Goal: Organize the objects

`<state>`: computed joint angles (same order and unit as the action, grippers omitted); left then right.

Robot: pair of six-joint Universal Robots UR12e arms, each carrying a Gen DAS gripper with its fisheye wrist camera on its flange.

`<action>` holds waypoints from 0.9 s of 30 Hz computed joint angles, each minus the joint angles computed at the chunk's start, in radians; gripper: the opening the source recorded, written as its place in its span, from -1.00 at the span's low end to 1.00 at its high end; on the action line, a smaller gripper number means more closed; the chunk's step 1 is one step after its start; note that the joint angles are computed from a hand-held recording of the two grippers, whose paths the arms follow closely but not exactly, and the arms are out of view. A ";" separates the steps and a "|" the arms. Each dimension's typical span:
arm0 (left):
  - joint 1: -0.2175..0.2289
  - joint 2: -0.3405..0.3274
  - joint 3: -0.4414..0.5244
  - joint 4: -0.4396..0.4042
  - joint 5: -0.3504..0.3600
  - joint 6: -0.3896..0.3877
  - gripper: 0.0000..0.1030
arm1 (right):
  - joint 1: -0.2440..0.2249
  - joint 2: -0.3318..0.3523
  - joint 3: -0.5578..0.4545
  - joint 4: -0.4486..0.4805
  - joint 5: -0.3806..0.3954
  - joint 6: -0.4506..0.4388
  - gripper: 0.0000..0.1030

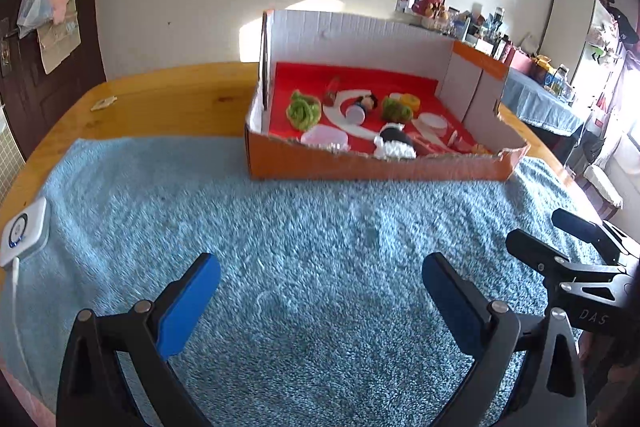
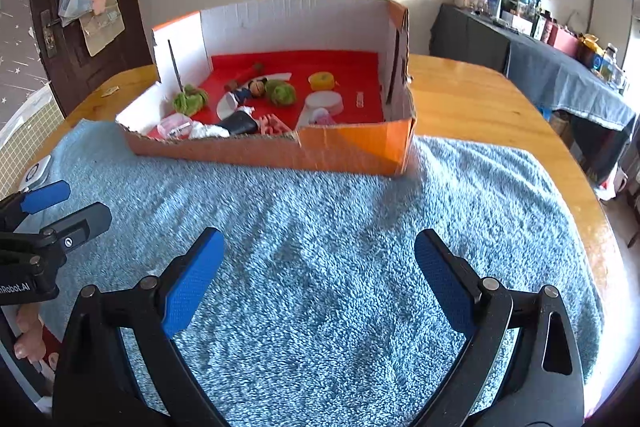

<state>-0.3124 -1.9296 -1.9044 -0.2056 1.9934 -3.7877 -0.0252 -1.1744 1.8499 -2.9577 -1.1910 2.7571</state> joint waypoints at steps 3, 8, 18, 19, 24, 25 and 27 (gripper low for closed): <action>0.002 -0.008 0.004 -0.020 -0.011 -0.015 0.99 | 0.003 0.008 -0.001 0.014 -0.026 -0.003 0.89; 0.005 -0.017 0.014 -0.073 -0.012 -0.031 0.99 | 0.007 0.018 -0.004 0.034 -0.057 -0.014 0.89; -0.011 -0.033 0.045 -0.146 0.047 -0.024 1.00 | 0.006 0.024 0.003 0.016 -0.070 -0.003 0.99; -0.011 -0.034 0.045 -0.144 0.048 -0.026 1.00 | 0.007 0.024 0.002 0.017 -0.075 -0.004 1.00; -0.011 -0.036 0.047 -0.143 0.053 -0.031 1.00 | 0.007 0.025 0.002 0.015 -0.075 -0.003 1.00; -0.012 -0.036 0.047 -0.145 0.055 -0.035 1.00 | 0.007 0.025 0.002 0.015 -0.075 -0.004 1.00; -0.013 -0.035 0.047 -0.147 0.059 -0.044 1.00 | 0.008 0.026 0.002 0.014 -0.077 -0.003 1.00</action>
<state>-0.3249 -1.9649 -1.8578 -0.3530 2.0529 -3.8316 -0.0169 -1.1488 1.8516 -2.9434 -1.2678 2.7544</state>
